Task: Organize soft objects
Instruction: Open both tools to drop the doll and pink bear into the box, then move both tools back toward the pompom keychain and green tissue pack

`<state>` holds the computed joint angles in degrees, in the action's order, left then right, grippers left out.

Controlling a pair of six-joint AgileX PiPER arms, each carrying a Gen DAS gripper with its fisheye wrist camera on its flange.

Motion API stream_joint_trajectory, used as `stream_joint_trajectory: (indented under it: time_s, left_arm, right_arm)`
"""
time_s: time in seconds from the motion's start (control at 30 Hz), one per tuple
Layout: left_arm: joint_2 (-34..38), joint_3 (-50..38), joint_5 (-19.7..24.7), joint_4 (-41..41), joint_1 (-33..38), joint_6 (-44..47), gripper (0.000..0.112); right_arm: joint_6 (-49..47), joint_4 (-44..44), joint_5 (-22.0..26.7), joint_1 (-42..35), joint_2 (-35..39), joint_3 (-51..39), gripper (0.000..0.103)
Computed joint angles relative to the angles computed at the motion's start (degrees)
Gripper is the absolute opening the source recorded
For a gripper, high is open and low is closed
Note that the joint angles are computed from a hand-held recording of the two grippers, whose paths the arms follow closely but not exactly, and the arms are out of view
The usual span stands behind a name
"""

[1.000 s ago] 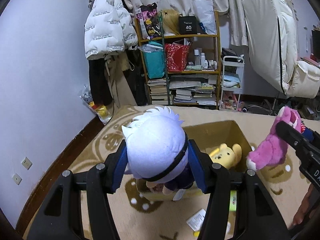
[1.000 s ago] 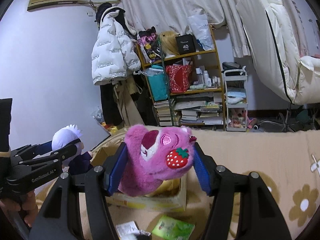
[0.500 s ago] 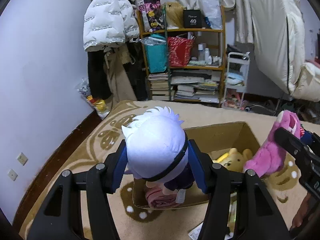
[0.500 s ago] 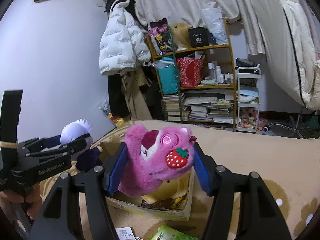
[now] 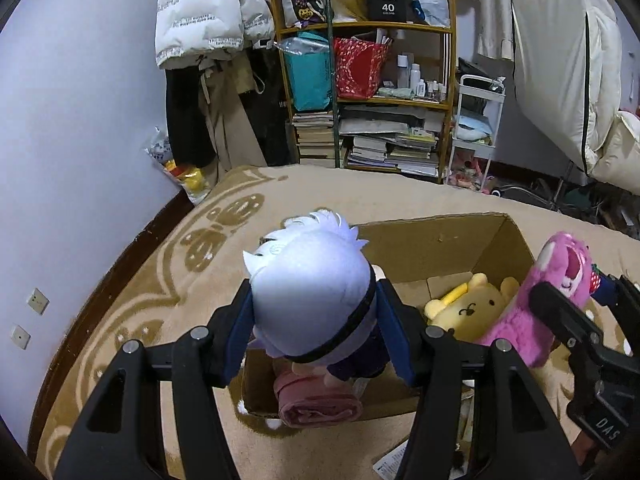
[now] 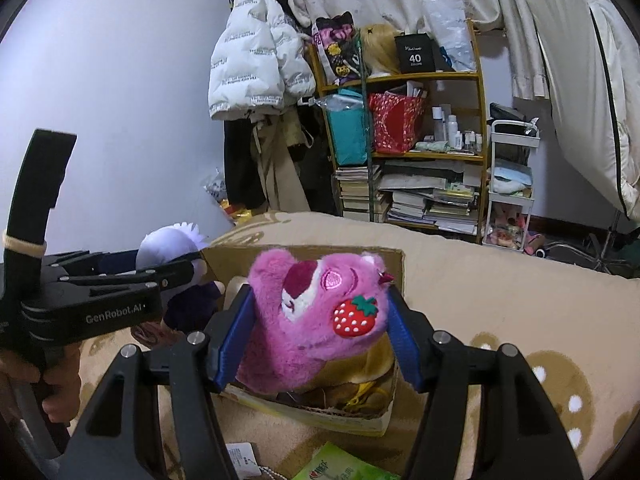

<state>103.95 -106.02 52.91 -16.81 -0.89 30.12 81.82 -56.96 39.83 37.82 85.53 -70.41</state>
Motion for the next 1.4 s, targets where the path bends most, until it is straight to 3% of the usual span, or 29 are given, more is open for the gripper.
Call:
stream_joint_trajectory:
  time_s: [0.2, 0.37, 0.6, 0.83, 1.1, 1.4]
  left_arm:
    - [0.8, 0.3, 0.6, -2.8, 0.8, 1.5, 0.062]
    - [1.3, 0.1, 0.8, -0.7, 0.2, -0.3, 0.075]
    - [1.3, -1.0, 1.5, -1.7, 1.6, -1.3, 0.091]
    - [0.3, -2.5, 3.6, -1.8, 3.8, -2.9, 0.1]
    - [-4.0, -0.6, 6.0, -0.7, 6.3, -3.7, 0.102]
    - [-10.4, 3.2, 10.4, -4.2, 10.5, 2.6, 0.102]
  right_arm:
    - [-1.0, 1.4, -0.5, -0.3, 0.3, 0.3, 0.068]
    - [-1.2, 1.9, -0.9, -0.3, 0.1, 0.6, 0.069]
    - [1.1, -0.3, -0.7, 0.6, -0.8, 1.7, 0.084]
    - [0.1, -0.3, 4.9, 3.7, -2.9, 0.6, 0.103]
    - [0.9, 0.8, 13.0, 9.2, -6.9, 0.0, 0.103]
    - [3.5, 0.4, 24.4, 18.2, -10.6, -0.5, 0.103]
